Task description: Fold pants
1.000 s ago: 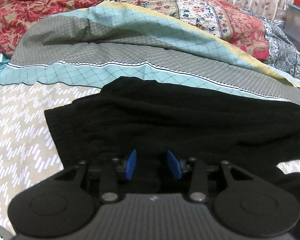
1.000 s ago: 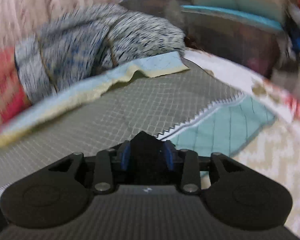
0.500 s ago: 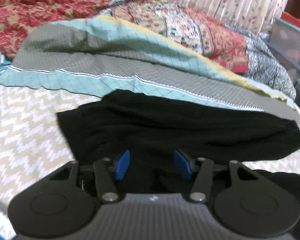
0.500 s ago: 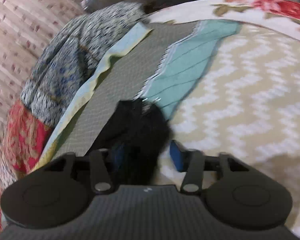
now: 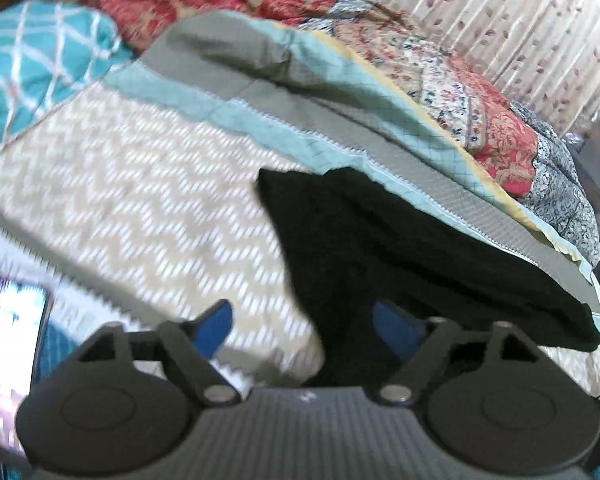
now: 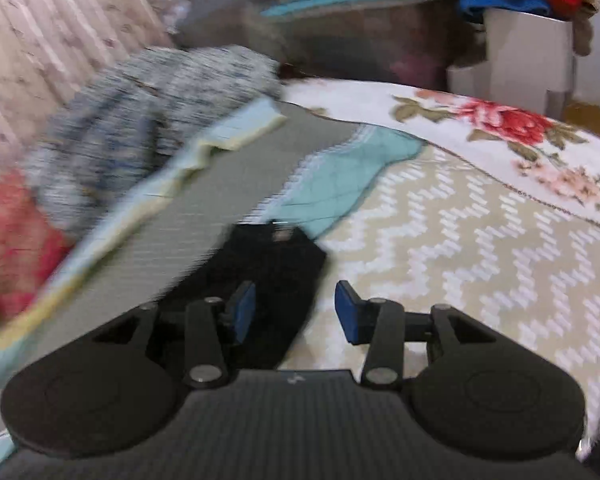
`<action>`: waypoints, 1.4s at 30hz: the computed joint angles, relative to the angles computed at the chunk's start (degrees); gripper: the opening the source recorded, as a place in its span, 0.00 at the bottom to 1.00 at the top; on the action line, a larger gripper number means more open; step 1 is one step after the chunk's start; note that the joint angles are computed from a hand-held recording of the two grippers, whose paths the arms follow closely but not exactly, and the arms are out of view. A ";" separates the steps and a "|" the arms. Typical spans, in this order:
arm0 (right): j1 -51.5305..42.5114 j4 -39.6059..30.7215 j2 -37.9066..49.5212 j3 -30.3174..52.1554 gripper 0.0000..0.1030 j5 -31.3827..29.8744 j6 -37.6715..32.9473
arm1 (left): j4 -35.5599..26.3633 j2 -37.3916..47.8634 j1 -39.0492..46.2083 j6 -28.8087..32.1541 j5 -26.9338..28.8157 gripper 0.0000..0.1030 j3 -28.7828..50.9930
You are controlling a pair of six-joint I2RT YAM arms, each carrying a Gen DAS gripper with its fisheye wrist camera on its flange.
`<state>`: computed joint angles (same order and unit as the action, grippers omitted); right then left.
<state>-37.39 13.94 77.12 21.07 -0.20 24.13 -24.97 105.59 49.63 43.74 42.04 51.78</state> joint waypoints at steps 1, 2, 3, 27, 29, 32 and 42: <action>-1.20 -1.75 -4.98 -1.79 0.46 -4.30 -0.24 | -0.92 0.85 0.74 1.09 -0.36 0.82 0.38; -1.93 -5.00 -11.02 -3.13 0.46 -8.96 -0.61 | -1.55 1.69 1.53 1.96 -0.85 0.82 0.57; -2.04 -8.35 -15.92 -3.80 0.46 -12.25 -1.21 | -2.04 2.71 2.22 2.36 -1.38 0.82 0.85; 92.74 3.88 24.98 16.77 0.50 4.31 22.68 | 6.77 -14.29 24.61 55.60 11.33 0.46 -30.92; 92.94 3.09 27.30 18.93 0.50 1.99 24.46 | 6.97 -6.28 24.08 52.10 4.30 0.50 -26.34; 94.19 0.58 27.98 20.68 0.50 2.86 26.12 | -2.68 4.85 24.32 45.33 -1.85 0.63 -13.97; 97.60 0.57 24.31 16.87 0.49 10.43 31.00 | -37.52 37.55 12.79 13.77 4.51 0.89 26.01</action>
